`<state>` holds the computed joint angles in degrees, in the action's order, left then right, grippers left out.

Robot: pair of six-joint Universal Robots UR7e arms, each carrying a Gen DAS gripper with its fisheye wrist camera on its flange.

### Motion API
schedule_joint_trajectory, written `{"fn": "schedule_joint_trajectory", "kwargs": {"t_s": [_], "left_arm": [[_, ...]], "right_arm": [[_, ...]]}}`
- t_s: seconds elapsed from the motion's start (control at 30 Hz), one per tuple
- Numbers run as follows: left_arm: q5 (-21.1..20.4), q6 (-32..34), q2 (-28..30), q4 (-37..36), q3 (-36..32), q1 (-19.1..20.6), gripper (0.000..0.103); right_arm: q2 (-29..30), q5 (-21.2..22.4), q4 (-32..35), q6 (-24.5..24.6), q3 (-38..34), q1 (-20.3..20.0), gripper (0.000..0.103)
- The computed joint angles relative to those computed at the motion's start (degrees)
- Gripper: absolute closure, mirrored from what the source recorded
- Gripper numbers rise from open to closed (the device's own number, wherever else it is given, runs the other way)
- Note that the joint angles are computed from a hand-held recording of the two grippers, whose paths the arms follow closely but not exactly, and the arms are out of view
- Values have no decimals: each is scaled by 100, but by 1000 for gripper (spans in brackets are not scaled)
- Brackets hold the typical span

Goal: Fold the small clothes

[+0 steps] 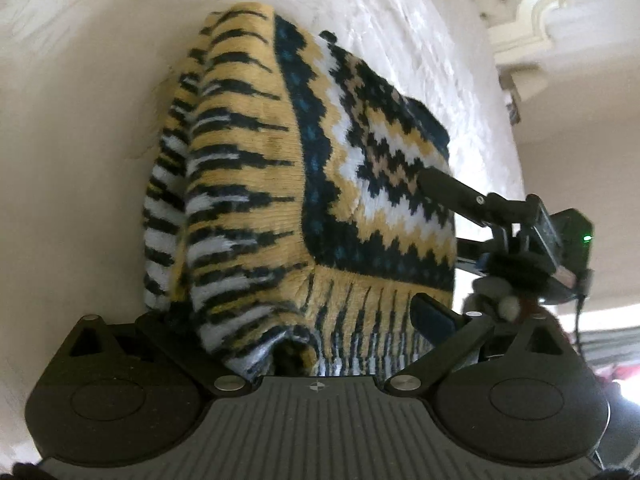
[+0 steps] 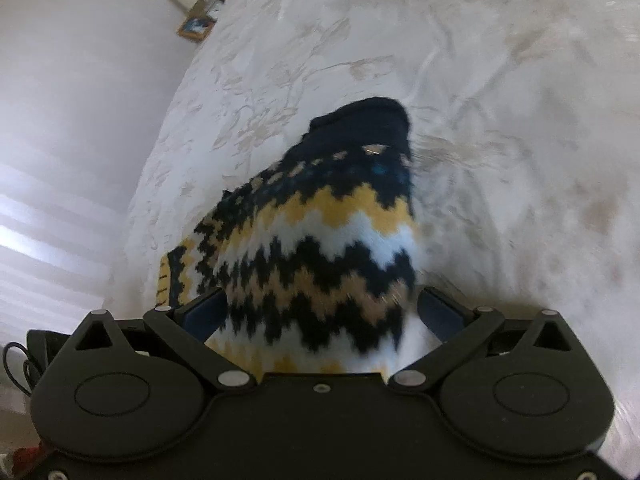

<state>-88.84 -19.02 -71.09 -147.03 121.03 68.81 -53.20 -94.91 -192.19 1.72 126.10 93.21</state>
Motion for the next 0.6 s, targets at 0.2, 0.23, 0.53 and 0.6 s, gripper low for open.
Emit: {"fn": "schedule_joint_trajectory", "kwargs": {"t_s": [0.2,0.23,0.53,0.6], "left_arm": [[-579,-34,98,315,-128,194,57],[-594,86,70,392,-126,180,58],[-1131,490,-423,763,107,-36,63],[-1247,482,-637,836,331,-152,63]], "right_arm": [[44,279,194,28,-115,-25,21],[24,40,321,60,-149,61,36],[-422,-275,496,583,138,528,55],[-565,-434,531,725,308,702,55]]}}
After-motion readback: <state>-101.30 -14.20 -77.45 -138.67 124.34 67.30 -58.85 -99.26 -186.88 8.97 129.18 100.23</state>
